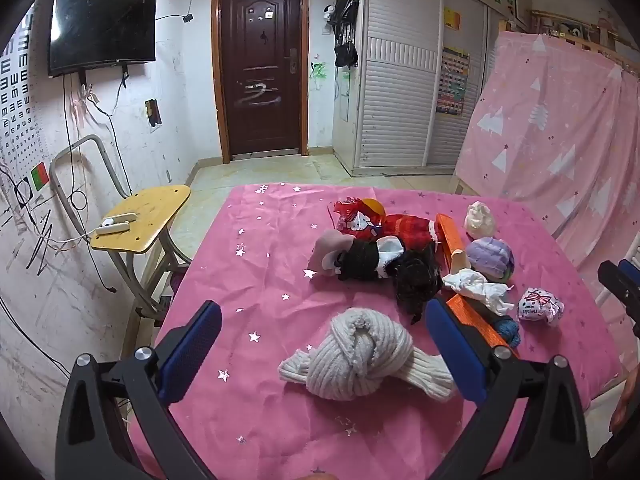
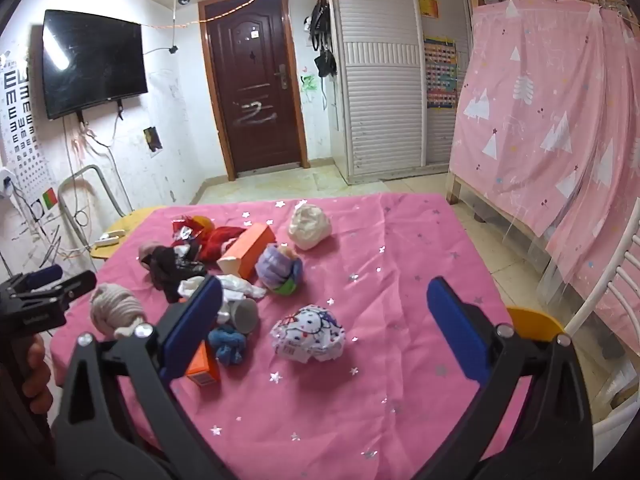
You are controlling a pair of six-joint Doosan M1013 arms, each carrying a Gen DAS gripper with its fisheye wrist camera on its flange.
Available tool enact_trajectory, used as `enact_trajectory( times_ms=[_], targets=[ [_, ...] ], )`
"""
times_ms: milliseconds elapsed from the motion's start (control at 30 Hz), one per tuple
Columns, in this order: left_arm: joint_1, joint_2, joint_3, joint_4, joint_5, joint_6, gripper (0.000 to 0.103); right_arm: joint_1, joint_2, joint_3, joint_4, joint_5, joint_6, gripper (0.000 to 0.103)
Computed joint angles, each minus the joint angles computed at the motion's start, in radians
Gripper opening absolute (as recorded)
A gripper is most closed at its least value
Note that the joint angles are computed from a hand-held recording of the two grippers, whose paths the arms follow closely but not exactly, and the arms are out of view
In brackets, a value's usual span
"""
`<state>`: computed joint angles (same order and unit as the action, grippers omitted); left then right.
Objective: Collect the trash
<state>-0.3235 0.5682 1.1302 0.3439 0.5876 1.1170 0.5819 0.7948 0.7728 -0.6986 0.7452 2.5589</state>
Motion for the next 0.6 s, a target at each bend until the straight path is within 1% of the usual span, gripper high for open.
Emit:
enact_trajectory(
  times_ms=[267, 600],
  targets=[
    [0.002, 0.0, -0.002, -0.019, 0.002, 0.009, 0.094, 0.001, 0.003, -0.007, 0.012, 0.008, -0.014, 0.098],
    [0.002, -0.001, 0.0, -0.014, 0.0, 0.005, 0.094, 0.001, 0.002, -0.006, 0.011, 0.006, -0.013, 0.098]
  ],
)
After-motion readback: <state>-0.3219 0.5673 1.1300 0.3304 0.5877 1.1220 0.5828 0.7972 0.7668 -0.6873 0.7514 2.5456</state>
